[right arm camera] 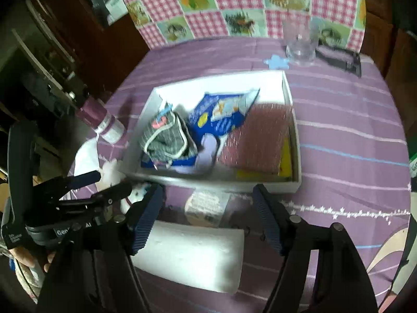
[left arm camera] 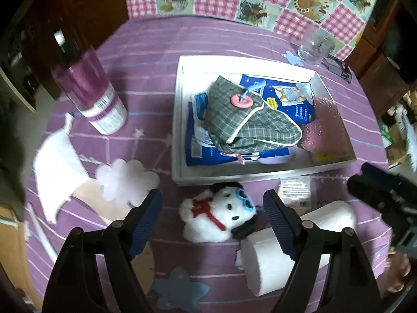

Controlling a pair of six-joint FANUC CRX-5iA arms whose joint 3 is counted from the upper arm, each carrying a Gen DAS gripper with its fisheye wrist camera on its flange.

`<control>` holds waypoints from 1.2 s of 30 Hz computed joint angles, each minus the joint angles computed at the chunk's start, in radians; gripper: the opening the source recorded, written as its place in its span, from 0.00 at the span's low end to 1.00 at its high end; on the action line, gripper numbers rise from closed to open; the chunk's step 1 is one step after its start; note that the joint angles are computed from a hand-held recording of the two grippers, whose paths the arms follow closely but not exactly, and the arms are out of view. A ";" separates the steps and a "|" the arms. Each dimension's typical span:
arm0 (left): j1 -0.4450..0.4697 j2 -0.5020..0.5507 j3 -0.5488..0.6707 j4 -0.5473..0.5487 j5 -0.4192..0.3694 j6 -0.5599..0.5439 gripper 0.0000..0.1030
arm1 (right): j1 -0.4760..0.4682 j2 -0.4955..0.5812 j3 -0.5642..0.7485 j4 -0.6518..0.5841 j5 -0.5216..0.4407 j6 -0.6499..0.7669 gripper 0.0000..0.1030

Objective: Organize soft objects
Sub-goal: 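Move the left gripper down toward the white plush snowman toy, then grasp the snowman toy with the left gripper while the right gripper grasps the cotton-pad bag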

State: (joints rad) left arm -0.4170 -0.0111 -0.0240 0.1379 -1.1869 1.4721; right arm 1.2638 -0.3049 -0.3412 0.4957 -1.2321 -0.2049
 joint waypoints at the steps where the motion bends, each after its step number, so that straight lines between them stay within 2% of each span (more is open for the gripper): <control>1: 0.006 0.007 -0.004 0.014 0.000 0.001 0.78 | -0.007 0.003 0.002 -0.016 -0.002 0.000 0.64; 4: -0.004 0.036 0.012 -0.013 -0.018 0.023 0.78 | -0.033 0.012 0.009 -0.068 -0.007 0.022 0.59; 7: -0.015 0.057 0.028 -0.049 -0.032 0.047 0.78 | -0.057 0.007 -0.003 -0.104 0.019 0.020 0.57; 14: -0.013 0.071 -0.007 -0.011 -0.027 0.015 0.78 | -0.087 0.025 -0.001 -0.146 0.074 0.054 0.54; 17: -0.001 0.087 -0.019 0.021 -0.044 -0.006 0.78 | -0.091 0.039 0.011 -0.156 0.065 0.072 0.54; 19: -0.011 0.082 -0.023 0.005 -0.023 0.002 0.78 | -0.095 0.054 0.024 -0.164 0.046 0.081 0.54; 21: -0.015 0.075 -0.029 0.001 -0.009 0.010 0.71 | -0.097 0.064 0.033 -0.169 0.032 0.090 0.54; 27: -0.024 0.065 -0.037 -0.001 0.004 0.005 0.62 | -0.092 0.069 0.038 -0.162 0.010 0.087 0.54; 36: -0.011 0.040 -0.039 -0.011 0.008 -0.009 0.59 | -0.083 0.080 0.050 -0.142 -0.006 0.073 0.54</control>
State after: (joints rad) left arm -0.4281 0.0285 -0.0627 0.1274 -1.1793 1.4630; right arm 1.1813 -0.2254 -0.2912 0.3536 -1.2382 -0.1320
